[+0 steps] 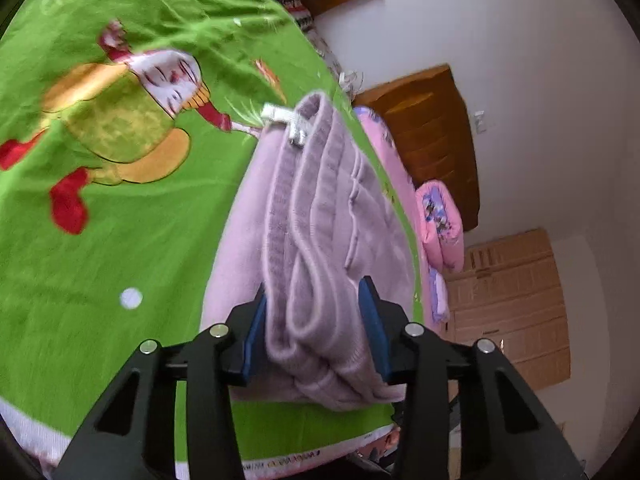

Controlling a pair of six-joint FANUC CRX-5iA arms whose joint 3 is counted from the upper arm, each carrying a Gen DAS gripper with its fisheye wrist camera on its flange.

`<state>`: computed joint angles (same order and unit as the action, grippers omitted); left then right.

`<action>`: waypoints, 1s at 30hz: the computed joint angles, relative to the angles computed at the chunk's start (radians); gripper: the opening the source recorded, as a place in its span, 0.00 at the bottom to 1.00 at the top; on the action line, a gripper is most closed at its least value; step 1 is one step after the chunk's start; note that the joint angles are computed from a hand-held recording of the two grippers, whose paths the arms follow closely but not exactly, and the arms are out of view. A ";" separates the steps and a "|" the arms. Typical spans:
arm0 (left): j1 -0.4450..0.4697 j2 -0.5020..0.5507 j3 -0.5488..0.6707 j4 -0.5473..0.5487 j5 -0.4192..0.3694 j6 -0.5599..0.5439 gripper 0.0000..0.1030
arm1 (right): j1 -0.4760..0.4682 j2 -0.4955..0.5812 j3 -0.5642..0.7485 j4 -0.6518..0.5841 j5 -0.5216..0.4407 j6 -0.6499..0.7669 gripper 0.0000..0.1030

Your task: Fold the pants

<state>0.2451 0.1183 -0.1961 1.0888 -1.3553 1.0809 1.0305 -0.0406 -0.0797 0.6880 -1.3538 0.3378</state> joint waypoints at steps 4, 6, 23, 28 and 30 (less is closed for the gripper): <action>-0.015 0.021 0.002 0.024 -0.004 -0.011 0.23 | 0.001 -0.003 -0.005 0.001 0.005 -0.003 0.89; -0.020 -0.004 0.010 0.026 0.015 -0.031 0.19 | 0.003 0.004 0.004 0.004 -0.006 0.009 0.89; 0.029 -0.117 0.011 -0.190 0.129 0.049 0.71 | -0.004 -0.085 0.023 -0.160 0.081 0.174 0.89; -0.054 -0.238 0.080 -0.344 0.353 -0.002 0.80 | -0.022 -0.224 -0.047 -0.169 0.302 0.202 0.89; -0.116 -0.197 0.100 -0.249 0.324 -0.118 0.86 | -0.064 -0.194 -0.028 -0.175 0.397 0.213 0.89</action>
<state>0.1291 -0.0790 -0.0964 0.8397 -1.0312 0.9633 0.9665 -0.2348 -0.1078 0.5130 -0.9566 0.5507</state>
